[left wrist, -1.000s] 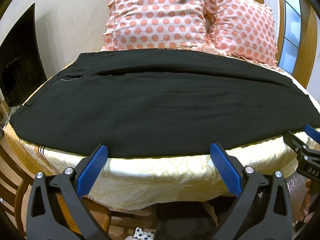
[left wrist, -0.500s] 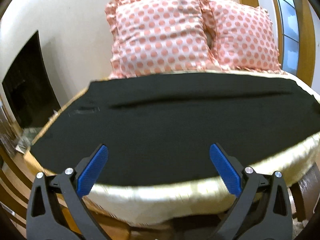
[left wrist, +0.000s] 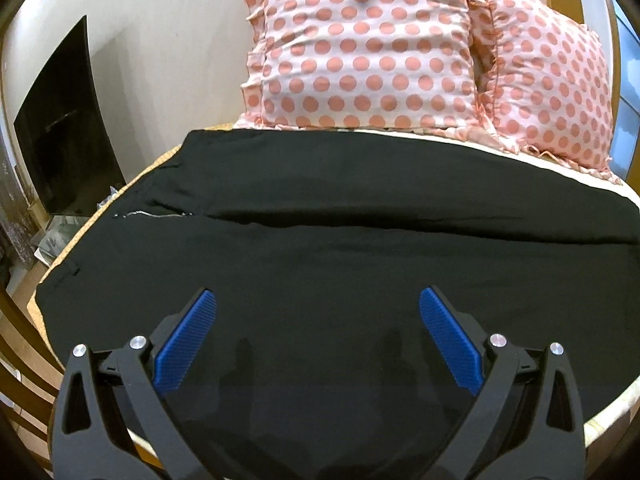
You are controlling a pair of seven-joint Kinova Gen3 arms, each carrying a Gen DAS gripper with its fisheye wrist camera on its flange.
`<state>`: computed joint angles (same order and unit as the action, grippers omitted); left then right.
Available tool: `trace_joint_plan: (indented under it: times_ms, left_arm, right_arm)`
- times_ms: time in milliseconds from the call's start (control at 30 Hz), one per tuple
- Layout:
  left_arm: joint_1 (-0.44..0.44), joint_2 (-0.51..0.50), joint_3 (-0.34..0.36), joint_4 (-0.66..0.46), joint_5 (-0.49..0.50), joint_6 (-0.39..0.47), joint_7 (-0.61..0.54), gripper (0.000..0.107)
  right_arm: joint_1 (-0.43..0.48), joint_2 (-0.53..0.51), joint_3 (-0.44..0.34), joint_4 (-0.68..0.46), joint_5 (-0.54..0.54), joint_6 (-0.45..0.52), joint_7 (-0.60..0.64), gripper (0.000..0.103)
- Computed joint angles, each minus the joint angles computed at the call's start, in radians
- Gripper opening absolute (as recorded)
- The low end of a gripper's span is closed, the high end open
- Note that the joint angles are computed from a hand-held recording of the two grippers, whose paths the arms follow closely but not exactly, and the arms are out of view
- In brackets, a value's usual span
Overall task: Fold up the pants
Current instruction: 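Grasp the trouser hem with the right gripper and lift it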
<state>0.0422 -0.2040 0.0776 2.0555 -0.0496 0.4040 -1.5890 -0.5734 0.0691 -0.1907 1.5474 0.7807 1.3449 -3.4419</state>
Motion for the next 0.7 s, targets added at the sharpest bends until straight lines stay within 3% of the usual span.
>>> trace_joint_plan:
  times_ms: [33, 200, 433, 567, 633, 700]
  left_arm:
    - [0.008, 0.007, -0.015, -0.002, 0.025, 0.001, -0.025, 0.101]
    - [0.089, 0.036, -0.139, -0.01, 0.204, 0.012, -0.205, 0.101]
    - [0.047, 0.072, -0.13, -0.041, 0.323, 0.062, -0.321, 0.101]
    - [0.028, 0.078, -0.116, -0.049, 0.344, 0.074, -0.346, 0.101]
    - [0.022, 0.08, -0.11, -0.051, 0.351, 0.075, -0.349, 0.101]
    - [0.021, 0.082, -0.112, -0.051, 0.369, 0.075, -0.362, 0.101]
  right_arm:
    - [0.046, 0.016, 0.019, -0.015, -0.041, -0.029, 0.023, 0.07]
    - [0.142, 0.134, 0.122, -0.131, -0.154, -0.033, 0.127, 0.065]
    - [0.192, 0.288, 0.198, -0.302, -0.233, 0.049, 0.209, 0.063]
    - [0.125, 0.353, 0.274, -0.375, -0.227, 0.161, 0.277, 0.041]
    - [0.116, 0.321, 0.249, -0.314, -0.193, 0.138, 0.229, 0.025]
    - [0.117, 0.266, 0.226, -0.221, -0.18, 0.07, 0.161, 0.018]
